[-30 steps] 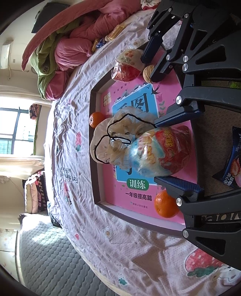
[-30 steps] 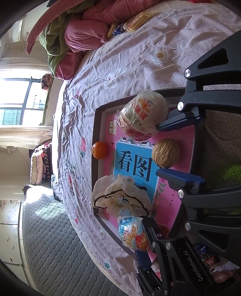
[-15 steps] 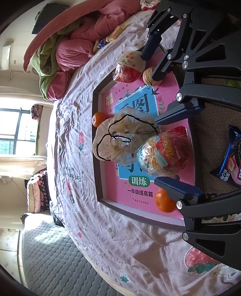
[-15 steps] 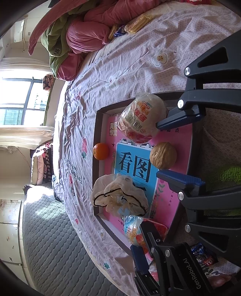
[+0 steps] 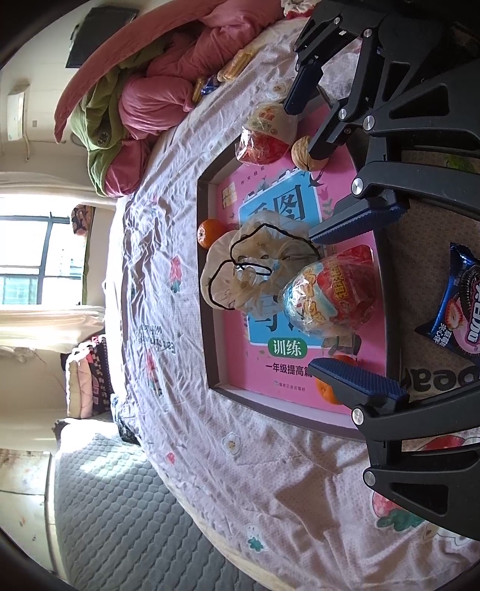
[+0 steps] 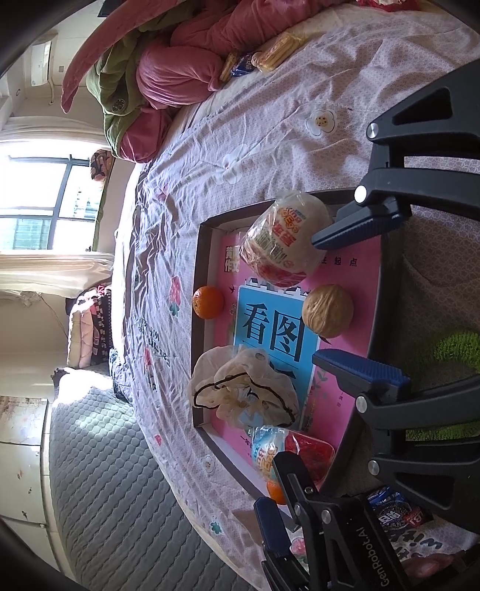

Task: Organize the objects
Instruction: 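Open the left tool to release the Kinder egg while the right tool releases the walnut, then withdraw both open tools from the tray toward the remaining objects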

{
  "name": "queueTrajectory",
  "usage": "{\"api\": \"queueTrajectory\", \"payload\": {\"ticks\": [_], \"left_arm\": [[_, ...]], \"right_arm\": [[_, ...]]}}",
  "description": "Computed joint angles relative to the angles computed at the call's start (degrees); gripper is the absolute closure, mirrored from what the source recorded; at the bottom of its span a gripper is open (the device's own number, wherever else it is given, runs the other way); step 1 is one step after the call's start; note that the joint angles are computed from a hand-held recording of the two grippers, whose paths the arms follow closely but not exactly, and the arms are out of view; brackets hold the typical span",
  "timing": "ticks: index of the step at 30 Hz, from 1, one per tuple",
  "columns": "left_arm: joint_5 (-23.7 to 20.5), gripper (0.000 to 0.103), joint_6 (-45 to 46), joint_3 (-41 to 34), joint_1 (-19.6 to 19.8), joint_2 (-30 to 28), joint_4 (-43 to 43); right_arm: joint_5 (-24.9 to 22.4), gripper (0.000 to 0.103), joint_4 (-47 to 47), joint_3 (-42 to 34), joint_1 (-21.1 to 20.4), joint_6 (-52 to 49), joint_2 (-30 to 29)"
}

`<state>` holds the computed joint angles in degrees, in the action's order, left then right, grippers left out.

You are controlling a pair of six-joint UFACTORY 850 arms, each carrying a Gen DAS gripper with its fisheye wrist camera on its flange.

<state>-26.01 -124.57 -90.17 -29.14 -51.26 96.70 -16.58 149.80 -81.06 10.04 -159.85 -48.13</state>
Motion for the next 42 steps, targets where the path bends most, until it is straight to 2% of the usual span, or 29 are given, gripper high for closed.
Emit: {"api": "queueTrajectory", "payload": {"ticks": [16, 42], "left_arm": [[-5.62, 0.035, -1.20, 1.58, -1.41, 1.09, 2.85], [-7.48, 0.031, -5.01, 5.05, -1.78, 3.38, 7.32]], "right_arm": [[-1.45, 0.041, 2.81, 1.04, 0.15, -3.03, 0.68], [-5.48, 0.034, 6.74, 4.22, 0.13, -7.55, 2.95]]}}
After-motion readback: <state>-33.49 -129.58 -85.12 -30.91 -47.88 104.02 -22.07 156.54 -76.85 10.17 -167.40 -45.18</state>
